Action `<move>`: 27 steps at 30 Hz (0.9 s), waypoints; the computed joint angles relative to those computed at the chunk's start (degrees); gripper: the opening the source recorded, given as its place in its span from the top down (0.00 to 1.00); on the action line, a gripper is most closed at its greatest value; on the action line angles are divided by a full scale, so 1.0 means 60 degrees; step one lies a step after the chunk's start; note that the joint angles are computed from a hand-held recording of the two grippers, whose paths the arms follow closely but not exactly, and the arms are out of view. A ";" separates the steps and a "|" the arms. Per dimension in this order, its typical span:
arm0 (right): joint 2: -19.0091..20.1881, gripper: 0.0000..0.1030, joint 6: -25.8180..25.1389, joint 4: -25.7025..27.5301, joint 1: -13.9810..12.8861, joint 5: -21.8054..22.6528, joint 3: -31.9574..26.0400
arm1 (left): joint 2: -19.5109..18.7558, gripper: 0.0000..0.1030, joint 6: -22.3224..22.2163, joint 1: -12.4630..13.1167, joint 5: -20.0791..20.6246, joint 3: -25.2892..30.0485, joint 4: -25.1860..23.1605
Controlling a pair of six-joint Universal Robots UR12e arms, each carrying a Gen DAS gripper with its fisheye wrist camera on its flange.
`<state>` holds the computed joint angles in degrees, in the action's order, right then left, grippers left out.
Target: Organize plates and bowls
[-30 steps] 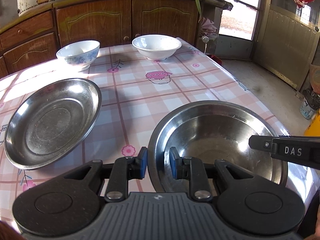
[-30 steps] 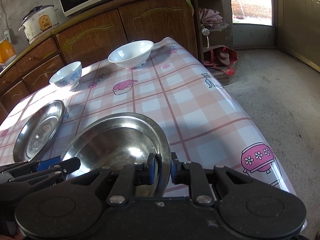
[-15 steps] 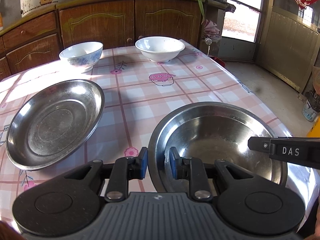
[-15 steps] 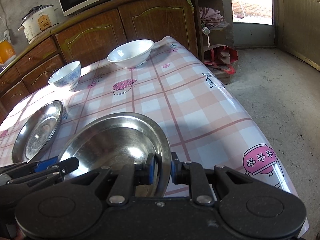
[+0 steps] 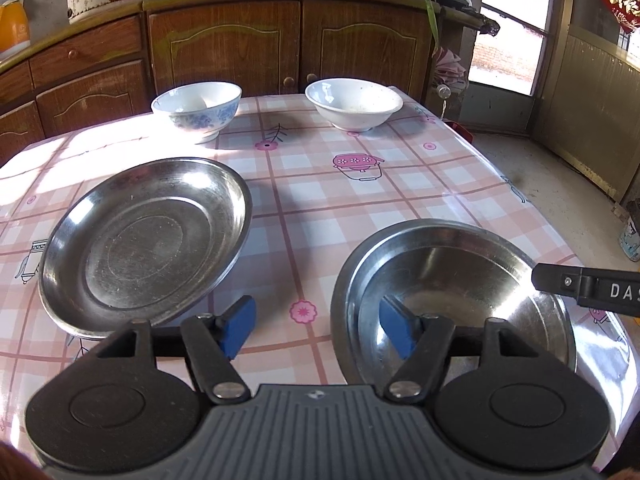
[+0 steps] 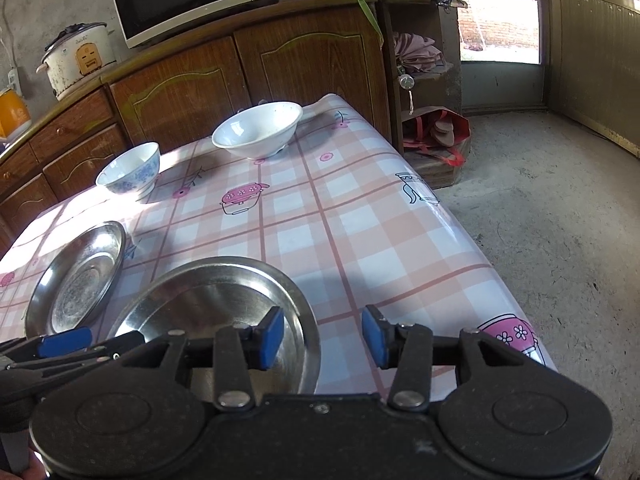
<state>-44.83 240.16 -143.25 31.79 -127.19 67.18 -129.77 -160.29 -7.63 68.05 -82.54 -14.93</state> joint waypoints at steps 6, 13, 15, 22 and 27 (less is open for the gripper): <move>0.0002 0.47 -0.0417 -0.0108 0.0013 -0.0051 -0.0138 | 0.0051 0.32 -0.0197 0.0026 0.0086 0.0177 -0.0007; 0.0037 0.41 -0.0884 -0.0354 0.0042 -0.0101 -0.0291 | 0.0097 0.32 -0.0327 0.0080 -0.0262 0.0385 -0.0124; 0.0052 0.41 -0.0933 -0.0372 0.0048 -0.0108 -0.0338 | 0.0105 0.30 -0.0341 0.0078 -0.0267 0.0389 0.0048; 0.0072 0.41 -0.1212 -0.0468 0.0043 -0.0124 -0.0453 | 0.0092 0.26 -0.0331 0.0060 -0.0343 0.0492 0.0275; 0.0087 0.40 -0.1411 -0.0548 0.0028 -0.0205 -0.0528 | 0.0067 0.24 -0.0393 0.0046 -0.0355 0.0531 0.0592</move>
